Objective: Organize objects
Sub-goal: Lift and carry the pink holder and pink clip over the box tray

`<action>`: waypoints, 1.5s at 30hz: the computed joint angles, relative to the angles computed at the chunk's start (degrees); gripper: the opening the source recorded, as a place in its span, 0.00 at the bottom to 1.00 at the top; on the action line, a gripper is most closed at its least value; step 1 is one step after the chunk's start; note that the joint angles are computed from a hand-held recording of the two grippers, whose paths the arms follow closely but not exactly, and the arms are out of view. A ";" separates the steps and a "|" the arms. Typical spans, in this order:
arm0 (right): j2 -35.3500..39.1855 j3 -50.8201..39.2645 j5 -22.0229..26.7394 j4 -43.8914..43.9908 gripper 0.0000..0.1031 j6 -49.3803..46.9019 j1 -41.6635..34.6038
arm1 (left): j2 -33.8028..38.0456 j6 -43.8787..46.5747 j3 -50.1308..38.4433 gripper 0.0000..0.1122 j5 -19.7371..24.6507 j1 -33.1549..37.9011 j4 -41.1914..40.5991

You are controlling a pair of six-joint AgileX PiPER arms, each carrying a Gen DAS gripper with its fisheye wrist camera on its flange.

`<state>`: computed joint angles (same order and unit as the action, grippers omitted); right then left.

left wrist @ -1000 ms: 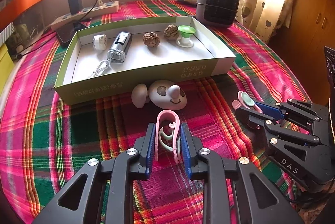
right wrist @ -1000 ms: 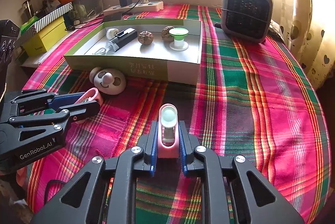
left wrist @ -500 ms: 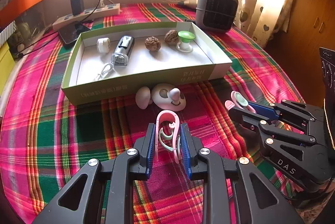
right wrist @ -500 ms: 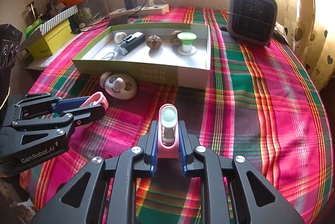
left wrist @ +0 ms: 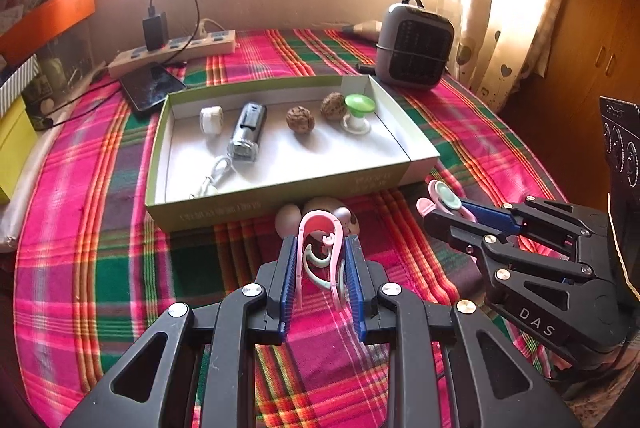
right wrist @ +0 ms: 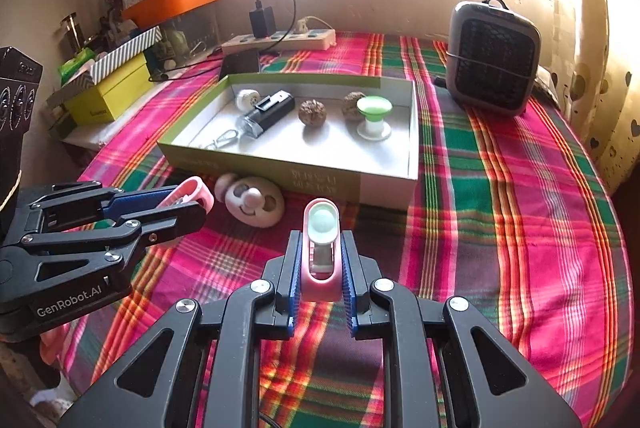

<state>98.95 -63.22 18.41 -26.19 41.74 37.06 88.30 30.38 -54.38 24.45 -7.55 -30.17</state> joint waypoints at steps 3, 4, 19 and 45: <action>0.48 -1.18 0.15 0.87 0.18 -1.35 -0.10 | 0.37 0.13 -0.95 0.19 0.41 0.80 -0.10; 0.74 -1.70 0.23 1.39 0.18 -2.00 -0.15 | 0.39 0.07 -1.13 0.19 0.43 1.02 0.01; 7.20 -12.82 2.53 15.61 0.18 -18.19 -2.75 | 6.65 -1.32 -9.74 0.19 2.48 4.81 1.00; 22.29 -33.45 11.74 26.63 0.18 -29.67 -6.05 | 19.85 -7.91 -24.00 0.19 6.72 6.78 6.53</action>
<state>121.24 -96.67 30.15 0.44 12.07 31.01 108.16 22.46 -78.38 31.17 -0.77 -23.63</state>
